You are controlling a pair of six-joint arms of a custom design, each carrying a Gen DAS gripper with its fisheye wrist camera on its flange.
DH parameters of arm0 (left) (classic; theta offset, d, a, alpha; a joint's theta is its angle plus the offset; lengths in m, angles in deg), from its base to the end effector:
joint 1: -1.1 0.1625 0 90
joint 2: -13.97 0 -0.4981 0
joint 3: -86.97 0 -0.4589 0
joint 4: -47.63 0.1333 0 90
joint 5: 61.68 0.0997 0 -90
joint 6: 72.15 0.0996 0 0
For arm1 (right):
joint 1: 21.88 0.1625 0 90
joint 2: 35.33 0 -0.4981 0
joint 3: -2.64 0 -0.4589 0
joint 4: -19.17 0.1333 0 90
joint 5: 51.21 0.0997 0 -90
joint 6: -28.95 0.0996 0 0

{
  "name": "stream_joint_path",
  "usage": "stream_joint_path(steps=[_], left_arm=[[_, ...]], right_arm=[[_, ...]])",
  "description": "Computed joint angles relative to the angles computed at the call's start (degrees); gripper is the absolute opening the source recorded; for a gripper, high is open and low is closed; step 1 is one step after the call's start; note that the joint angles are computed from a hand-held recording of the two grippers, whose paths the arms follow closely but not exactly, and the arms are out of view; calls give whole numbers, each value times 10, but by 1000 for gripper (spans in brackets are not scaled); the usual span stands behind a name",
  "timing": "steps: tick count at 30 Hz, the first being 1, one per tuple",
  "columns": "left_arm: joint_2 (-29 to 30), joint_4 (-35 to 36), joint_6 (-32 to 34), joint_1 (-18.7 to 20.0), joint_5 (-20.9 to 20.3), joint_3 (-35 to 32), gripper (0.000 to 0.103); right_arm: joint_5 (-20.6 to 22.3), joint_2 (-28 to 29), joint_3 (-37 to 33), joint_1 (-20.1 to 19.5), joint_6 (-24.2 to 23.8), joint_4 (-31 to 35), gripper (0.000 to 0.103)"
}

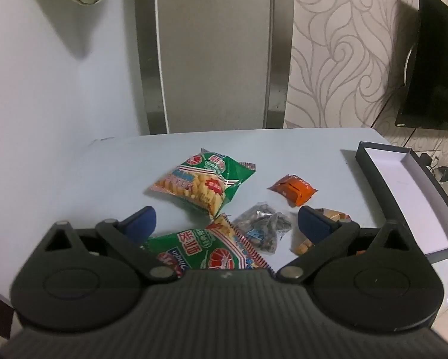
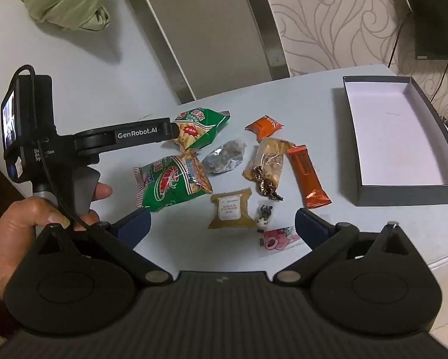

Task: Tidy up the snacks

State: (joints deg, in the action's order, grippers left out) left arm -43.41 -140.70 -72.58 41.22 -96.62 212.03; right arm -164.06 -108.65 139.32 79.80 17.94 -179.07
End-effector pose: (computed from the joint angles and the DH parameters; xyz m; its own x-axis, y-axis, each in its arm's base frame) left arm -0.2879 -0.5237 0.1593 -0.6935 0.1645 -0.7014 0.6527 0.5556 -0.5151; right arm 0.1907 -0.4550 0.2348 -0.9129 -0.0523 0.4049 -0.3238 0.6968 -0.6401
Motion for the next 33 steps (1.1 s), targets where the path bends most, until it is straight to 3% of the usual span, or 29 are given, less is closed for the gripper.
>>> stream_joint_path(steps=[2, 11, 14, 18, 20, 24, 28, 33], left_arm=[[6, -36, 18, 5, -1, 8, 103], [7, -45, 22, -1, 10, 11, 103], [24, -122, 83, 1, 9, 16, 103], [27, -138, 92, 2, 6, 20, 103], [30, -155, 106, 2, 5, 21, 103], [14, -97, 57, 1, 8, 16, 103], [18, -118, 64, 1, 1, 12, 103], [22, -121, 73, 2, 2, 6, 103]], right_arm=[[-2, 1, 0, 2, 1, -2, 103], [0, 4, -8, -1, 0, 5, 103], [11, 2, -4, 0, 4, -2, 103], [54, 0, 3, -11, 9, -7, 103], [96, -12, 14, -25, 22, -5, 103], [191, -18, 36, -53, 63, -53, 103], [185, -33, 50, -51, 80, -48, 103], [210, -63, 72, -60, 98, -39, 103]])
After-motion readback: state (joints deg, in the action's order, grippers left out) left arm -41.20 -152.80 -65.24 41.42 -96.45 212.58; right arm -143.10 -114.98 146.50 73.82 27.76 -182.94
